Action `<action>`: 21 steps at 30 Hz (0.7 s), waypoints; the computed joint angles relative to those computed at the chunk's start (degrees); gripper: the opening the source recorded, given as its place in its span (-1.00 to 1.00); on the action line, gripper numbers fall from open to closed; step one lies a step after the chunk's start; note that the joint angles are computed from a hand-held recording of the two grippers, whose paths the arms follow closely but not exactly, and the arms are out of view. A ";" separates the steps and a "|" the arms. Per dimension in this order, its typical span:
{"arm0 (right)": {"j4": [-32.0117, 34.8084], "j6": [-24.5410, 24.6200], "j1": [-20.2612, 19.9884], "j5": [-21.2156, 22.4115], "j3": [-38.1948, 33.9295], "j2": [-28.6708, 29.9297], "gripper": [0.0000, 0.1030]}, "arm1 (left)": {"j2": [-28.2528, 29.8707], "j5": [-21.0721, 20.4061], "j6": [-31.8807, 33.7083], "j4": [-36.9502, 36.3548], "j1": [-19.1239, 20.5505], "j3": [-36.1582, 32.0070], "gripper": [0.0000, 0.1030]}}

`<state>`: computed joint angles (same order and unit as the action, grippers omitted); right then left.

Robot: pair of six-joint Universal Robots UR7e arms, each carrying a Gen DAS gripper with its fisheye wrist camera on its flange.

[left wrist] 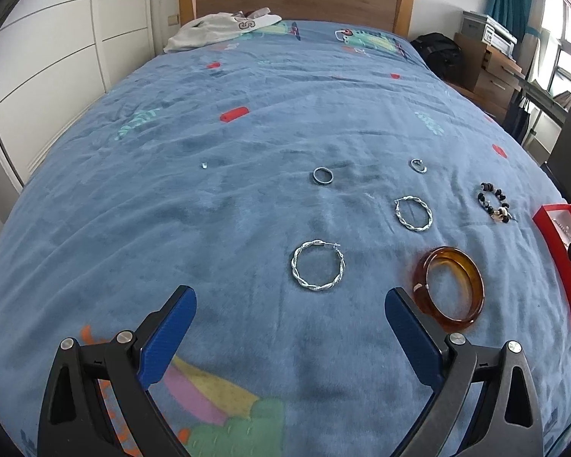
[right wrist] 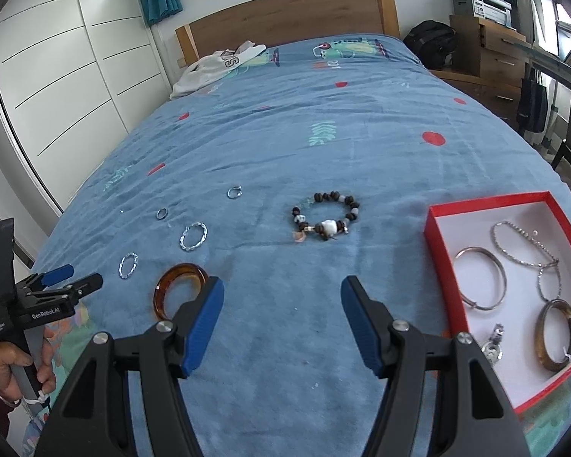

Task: Organize jewelry
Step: 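Move both tools toward the twisted silver hoop earring and amber bangle, then grasp the twisted silver hoop with the left tool while the right tool grasps the amber bangle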

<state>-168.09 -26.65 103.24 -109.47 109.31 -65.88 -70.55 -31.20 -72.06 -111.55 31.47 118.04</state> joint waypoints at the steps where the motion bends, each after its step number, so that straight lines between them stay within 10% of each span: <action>1: -0.07 0.00 0.05 0.02 -0.10 0.22 0.22 | 0.12 0.04 0.68 -0.69 0.25 0.04 0.90; 21: 0.98 0.79 1.30 3.14 -5.56 8.78 0.22 | 2.90 -1.68 16.57 -16.96 5.15 1.34 0.63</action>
